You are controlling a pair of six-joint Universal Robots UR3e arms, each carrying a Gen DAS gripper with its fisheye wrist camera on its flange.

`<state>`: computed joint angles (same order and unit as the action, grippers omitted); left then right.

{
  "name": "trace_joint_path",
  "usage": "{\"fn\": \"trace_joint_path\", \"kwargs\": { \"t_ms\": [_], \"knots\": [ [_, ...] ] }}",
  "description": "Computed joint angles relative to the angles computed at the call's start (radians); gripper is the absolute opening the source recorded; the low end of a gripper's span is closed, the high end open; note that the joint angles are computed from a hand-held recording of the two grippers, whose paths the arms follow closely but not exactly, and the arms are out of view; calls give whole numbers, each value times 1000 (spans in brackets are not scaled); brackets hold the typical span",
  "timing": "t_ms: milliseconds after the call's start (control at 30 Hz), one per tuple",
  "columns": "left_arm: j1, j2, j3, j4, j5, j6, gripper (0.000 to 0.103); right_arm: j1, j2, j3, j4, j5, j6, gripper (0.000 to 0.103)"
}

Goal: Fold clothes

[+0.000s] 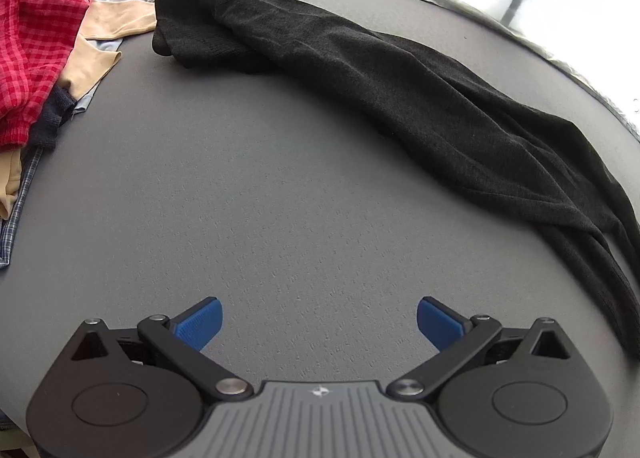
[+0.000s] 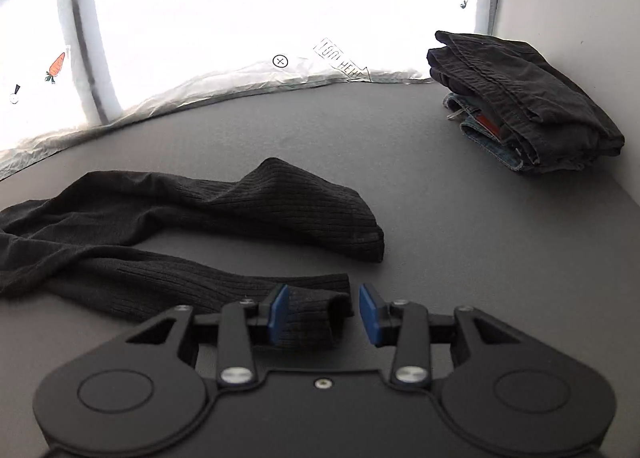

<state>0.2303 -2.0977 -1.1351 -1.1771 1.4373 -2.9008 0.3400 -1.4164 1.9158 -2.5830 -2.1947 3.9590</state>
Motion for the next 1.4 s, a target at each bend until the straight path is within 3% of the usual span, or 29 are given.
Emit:
{"fn": "trace_joint_path", "kwargs": {
  "t_ms": [200, 367, 467, 500, 567, 600, 767, 967, 1133, 1200, 1300, 1333, 1400],
  "knots": [
    [15, -11, 13, -22, -8, -35, 102, -102, 151, -149, -167, 224, -344, 41],
    [24, 2, -4, -12, -13, -40, 102, -165, 298, -330, -98, 428, -530, 45],
    [30, 4, -6, -14, -18, -48, 102, -172, 369, -440, -18, 477, -575, 46],
    [33, 4, -6, -16, -20, -50, 102, -176, 383, -460, -13, 493, -589, 44],
    [36, 7, -8, -14, -25, -50, 102, -177, 394, -482, -20, 511, -610, 10],
    [37, 11, -12, -11, -27, -49, 102, -172, 395, -491, -25, 507, -620, 0],
    [53, 50, -55, -11, -43, -44, 102, -75, 284, -380, -205, 387, -649, 0],
    [73, 152, -190, -8, -57, 23, 102, 23, 158, -290, -188, 304, -586, 0],
    [129, 226, -275, 10, -69, 43, 102, 91, 88, -186, -184, 368, -447, 0],
    [153, 225, -267, -17, -80, 42, 102, 130, 123, -214, -107, 308, -386, 0],
    [174, 235, -278, -23, -79, 82, 102, 151, 168, -272, -48, 189, -339, 9],
    [177, 235, -282, -19, -81, 95, 102, 154, 184, -292, -40, 157, -350, 27],
    [182, 238, -290, -12, -81, 115, 102, 151, 233, -341, -46, 120, -422, 45]
  ]
}}
